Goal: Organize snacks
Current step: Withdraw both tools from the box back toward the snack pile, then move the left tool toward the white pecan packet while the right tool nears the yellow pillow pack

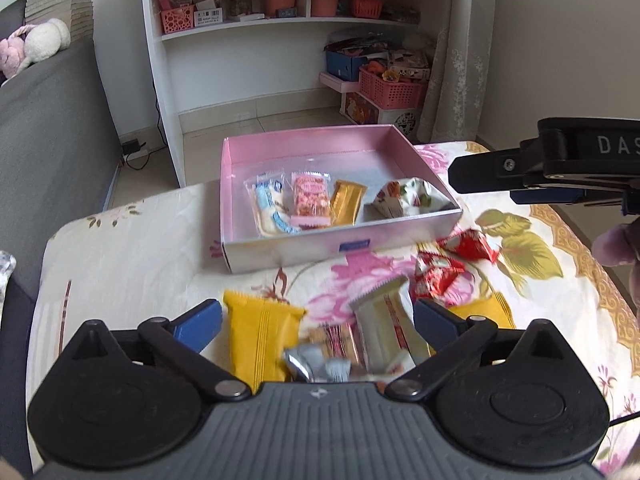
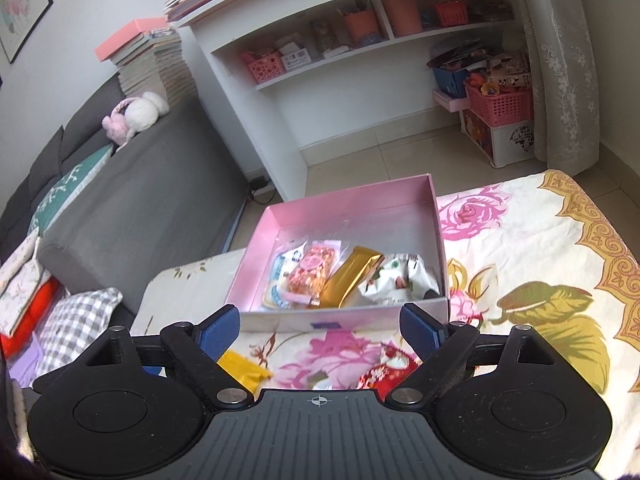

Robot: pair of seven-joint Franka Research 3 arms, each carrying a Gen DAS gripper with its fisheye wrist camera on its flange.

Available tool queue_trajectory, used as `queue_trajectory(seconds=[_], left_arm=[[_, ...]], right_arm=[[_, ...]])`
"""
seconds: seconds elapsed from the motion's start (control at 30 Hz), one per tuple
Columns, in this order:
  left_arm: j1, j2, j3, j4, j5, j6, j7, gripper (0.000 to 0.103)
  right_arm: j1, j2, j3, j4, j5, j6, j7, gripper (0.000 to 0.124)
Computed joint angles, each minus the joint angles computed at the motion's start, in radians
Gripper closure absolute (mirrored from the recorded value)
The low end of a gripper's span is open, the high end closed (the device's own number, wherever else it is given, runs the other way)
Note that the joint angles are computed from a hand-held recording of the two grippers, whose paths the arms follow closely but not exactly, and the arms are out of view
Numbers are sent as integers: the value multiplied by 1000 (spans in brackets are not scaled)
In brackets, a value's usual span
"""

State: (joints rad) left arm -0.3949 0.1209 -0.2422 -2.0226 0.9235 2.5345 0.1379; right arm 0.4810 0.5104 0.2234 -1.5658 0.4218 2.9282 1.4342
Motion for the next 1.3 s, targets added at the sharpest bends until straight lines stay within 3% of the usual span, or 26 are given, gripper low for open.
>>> queue_trajectory(seconds=[0.23, 0.53, 0.63, 0.83, 1.1, 1.3], left_arm=[[-2, -49, -14, -89, 34, 22, -57, 0], [8, -104, -36, -181, 93, 18, -121, 0], [16, -118, -41, -209, 118, 41, -144, 0], [28, -130, -45, -249, 128, 57, -182, 0], [46, -140, -45, -283, 110, 115, -233, 0], [44, -111, -45, -268, 65, 214, -170, 3]], right_arm=[[-26, -56, 49, -128, 38, 107, -80, 30], [-51, -112, 64, -253, 41, 155, -167, 27], [-96, -122, 103, -281, 81, 163, -207, 27], [-51, -137, 19, -314, 52, 146, -158, 27], [-10, -137, -43, -335, -40, 101, -113, 27], [-26, -117, -21, -318, -82, 87, -165, 27]])
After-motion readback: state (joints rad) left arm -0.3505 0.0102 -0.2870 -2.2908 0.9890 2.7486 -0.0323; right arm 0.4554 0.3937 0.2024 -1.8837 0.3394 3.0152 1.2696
